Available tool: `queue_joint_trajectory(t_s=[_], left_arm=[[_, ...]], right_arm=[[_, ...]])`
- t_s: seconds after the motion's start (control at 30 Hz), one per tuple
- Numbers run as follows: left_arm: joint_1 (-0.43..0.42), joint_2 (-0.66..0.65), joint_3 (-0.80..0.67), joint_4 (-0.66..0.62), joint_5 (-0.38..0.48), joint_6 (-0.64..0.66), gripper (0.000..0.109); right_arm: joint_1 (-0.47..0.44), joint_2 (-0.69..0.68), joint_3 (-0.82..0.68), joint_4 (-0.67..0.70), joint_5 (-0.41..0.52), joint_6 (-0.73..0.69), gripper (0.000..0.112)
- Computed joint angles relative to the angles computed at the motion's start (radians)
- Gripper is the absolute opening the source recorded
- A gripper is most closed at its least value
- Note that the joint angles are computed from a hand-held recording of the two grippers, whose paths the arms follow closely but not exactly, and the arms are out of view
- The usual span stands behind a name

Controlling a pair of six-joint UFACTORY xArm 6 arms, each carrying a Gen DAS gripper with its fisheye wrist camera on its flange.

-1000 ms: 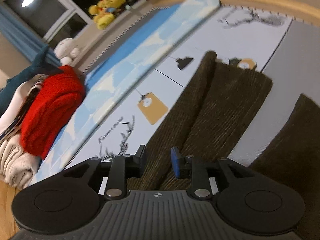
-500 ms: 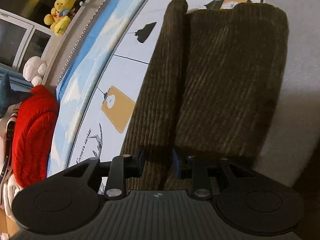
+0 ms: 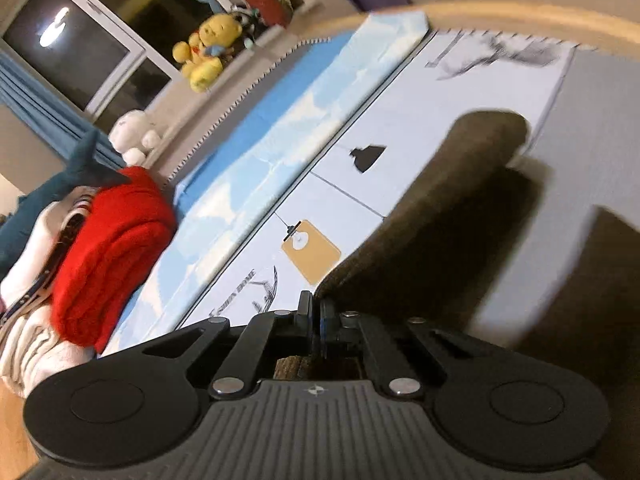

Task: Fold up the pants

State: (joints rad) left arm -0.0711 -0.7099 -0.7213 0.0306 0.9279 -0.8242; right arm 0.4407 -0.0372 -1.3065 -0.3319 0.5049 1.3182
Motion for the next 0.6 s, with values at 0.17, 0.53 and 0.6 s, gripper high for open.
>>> queue_joint_trajectory(t_s=[0.17, 0.53, 0.6], left_arm=[[0.004, -0.101, 0.03, 0.033, 0.072, 0.059, 0.021], [0.038, -0.01, 0.001, -0.033, 0.239, 0.105, 0.028], [0.041, -0.002, -0.004, -0.045, 0.234, 0.123, 0.041]], right_arm=[[0.091, -0.352, 0.272, -0.041, 0.178, 0.041, 0.002], [-0.027, -0.658, 0.55, 0.179, 0.48, -0.116, 0.007], [-0.098, -0.717, 0.577, 0.119, 0.477, -0.063, 0.009]])
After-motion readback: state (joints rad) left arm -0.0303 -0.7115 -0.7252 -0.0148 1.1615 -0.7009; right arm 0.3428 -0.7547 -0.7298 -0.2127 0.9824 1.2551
